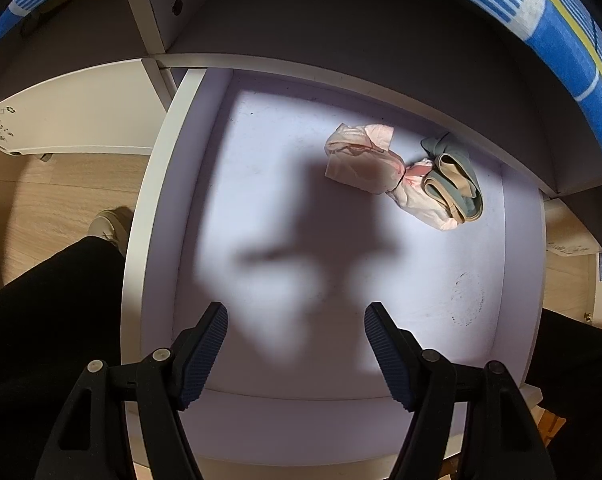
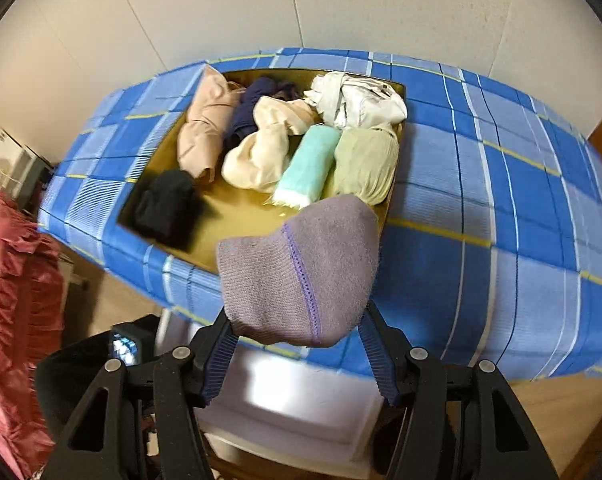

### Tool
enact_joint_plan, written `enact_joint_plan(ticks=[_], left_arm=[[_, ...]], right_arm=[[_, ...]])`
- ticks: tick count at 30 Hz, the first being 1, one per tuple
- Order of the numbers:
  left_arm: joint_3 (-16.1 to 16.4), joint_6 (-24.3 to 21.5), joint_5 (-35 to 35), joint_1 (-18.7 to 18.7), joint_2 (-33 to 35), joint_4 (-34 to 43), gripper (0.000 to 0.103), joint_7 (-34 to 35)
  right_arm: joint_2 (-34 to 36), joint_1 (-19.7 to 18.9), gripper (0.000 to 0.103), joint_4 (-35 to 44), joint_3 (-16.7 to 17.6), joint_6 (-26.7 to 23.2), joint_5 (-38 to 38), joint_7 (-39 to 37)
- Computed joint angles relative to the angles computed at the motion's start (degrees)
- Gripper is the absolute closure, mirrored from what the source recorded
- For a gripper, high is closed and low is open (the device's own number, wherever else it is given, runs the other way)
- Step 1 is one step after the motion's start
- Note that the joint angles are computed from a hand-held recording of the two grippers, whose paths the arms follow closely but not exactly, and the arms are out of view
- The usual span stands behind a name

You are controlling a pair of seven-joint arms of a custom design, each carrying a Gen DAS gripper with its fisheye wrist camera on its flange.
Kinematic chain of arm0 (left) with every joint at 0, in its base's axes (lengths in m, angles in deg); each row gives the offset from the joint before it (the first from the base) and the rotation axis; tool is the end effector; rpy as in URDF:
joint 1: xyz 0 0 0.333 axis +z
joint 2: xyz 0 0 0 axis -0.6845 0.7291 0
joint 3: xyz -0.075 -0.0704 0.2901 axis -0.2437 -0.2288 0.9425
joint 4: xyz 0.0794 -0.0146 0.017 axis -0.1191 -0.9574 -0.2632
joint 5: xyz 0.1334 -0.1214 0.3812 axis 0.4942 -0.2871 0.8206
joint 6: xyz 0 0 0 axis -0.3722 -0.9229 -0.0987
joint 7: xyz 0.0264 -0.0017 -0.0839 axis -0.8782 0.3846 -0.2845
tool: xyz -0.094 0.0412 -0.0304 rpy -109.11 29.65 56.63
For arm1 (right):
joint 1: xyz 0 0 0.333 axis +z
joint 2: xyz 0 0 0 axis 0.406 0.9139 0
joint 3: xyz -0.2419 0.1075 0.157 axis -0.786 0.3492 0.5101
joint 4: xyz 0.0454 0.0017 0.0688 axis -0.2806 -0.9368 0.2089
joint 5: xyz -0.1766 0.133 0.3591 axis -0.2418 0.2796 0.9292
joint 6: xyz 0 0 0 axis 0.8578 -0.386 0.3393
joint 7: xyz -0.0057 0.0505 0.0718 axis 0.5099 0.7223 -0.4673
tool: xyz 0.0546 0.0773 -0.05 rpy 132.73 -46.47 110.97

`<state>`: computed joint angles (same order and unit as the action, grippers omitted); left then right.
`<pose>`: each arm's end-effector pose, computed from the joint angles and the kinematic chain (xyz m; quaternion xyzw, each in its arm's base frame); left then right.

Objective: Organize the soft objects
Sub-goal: 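Lower the grey sock into the gold box and open the right gripper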

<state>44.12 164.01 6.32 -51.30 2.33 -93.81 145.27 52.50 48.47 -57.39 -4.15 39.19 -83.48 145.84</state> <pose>0.4617 -0.1395 0.4104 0.6288 -0.7742 0.0679 0.0247 0.4757 0.3259 0.6475 -0.6465 0.7463 -0.0648 0.1443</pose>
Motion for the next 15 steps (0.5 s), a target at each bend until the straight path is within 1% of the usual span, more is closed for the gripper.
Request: enact_joint_plan(ticks=[2,5,13,15], left_arm=[[0.05,0.05,-0.28,-0.06,-0.05,-0.02,0.031,-0.02],[0.11,0.07,-0.65,-0.11,-0.02,-0.02,0.031,0.01],[0.14,-0.11,-1.14,-0.15,0.24,0.2,0.031,0.25],[0.11,-0.22,-1.16,-0.19,0.33,0.27,0.031,0.39]], right_arm=[[2.33,-0.16,0.043,2.74,-0.19,-2.36,-0.74,-1.15],[4.59,-0.15,0.042,4.55,-0.59,-4.05,-1.37,-2.58],[7.54,0.28,0.041,6.56,-1.27,-7.6,-1.99,-5.58],[7.33,0.33,0.041,6.03,-1.41,-7.02,-2.08,-5.84]])
